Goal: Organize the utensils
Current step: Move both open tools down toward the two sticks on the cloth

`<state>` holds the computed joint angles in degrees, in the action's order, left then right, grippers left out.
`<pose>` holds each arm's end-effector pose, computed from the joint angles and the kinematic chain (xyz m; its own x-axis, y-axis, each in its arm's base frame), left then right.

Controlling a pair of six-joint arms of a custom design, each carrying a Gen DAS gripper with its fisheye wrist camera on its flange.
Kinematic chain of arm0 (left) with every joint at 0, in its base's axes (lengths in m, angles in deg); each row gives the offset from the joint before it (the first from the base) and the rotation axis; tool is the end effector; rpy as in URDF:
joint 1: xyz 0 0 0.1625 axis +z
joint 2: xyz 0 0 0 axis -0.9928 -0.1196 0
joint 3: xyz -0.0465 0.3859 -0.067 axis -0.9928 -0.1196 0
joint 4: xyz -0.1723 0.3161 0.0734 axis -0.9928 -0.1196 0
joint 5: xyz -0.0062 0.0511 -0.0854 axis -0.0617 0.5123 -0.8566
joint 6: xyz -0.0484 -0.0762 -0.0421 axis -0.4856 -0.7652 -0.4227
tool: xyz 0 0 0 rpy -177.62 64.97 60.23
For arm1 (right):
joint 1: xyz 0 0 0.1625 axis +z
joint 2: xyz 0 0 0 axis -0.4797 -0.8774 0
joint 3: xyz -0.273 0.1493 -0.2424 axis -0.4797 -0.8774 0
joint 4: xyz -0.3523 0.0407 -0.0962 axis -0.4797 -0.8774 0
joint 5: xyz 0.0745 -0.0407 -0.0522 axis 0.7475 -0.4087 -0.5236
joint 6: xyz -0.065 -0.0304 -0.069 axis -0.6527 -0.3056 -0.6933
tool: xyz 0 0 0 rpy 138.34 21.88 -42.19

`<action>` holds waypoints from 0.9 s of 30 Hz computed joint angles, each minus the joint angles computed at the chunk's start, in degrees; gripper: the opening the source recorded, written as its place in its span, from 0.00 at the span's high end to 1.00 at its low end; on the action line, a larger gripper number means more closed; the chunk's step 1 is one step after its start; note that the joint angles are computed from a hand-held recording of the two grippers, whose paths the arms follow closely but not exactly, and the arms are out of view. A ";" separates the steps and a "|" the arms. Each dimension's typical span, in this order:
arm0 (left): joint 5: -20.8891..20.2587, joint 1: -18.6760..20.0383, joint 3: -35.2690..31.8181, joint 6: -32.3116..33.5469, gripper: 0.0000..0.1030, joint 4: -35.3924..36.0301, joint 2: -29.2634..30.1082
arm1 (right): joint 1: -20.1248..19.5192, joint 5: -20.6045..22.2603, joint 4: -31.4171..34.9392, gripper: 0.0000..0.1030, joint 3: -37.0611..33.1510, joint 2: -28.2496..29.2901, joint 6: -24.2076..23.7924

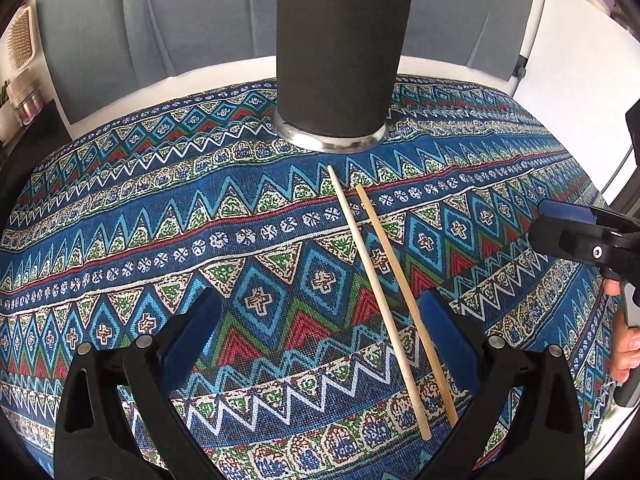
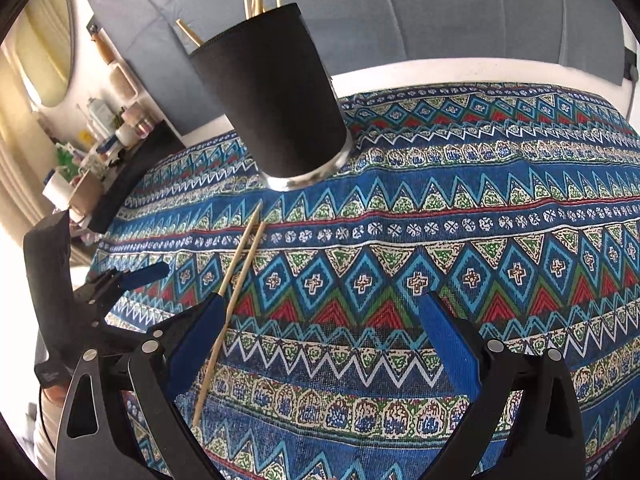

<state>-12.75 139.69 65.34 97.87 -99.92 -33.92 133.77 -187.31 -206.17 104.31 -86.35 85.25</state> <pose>-0.2966 -0.7595 0.1378 -0.4897 0.7702 -0.4085 0.8406 0.5414 0.0131 0.2373 -0.6278 0.2724 -0.8442 0.3630 0.3945 -0.0441 0.6863 -0.7259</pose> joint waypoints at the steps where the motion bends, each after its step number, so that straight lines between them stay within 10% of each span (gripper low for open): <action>1: 0.54 -0.12 -0.11 0.24 0.06 0.44 0.24 | -0.16 -0.12 1.67 0.10 -0.50 0.12 1.21; 17: 3.34 0.24 -0.50 2.23 0.05 -0.62 0.73 | -1.22 0.95 12.10 0.10 -8.12 4.32 4.90; 27: 3.95 1.56 -2.56 2.89 0.04 -0.77 0.88 | 0.45 -7.99 18.97 0.09 -17.42 11.28 5.78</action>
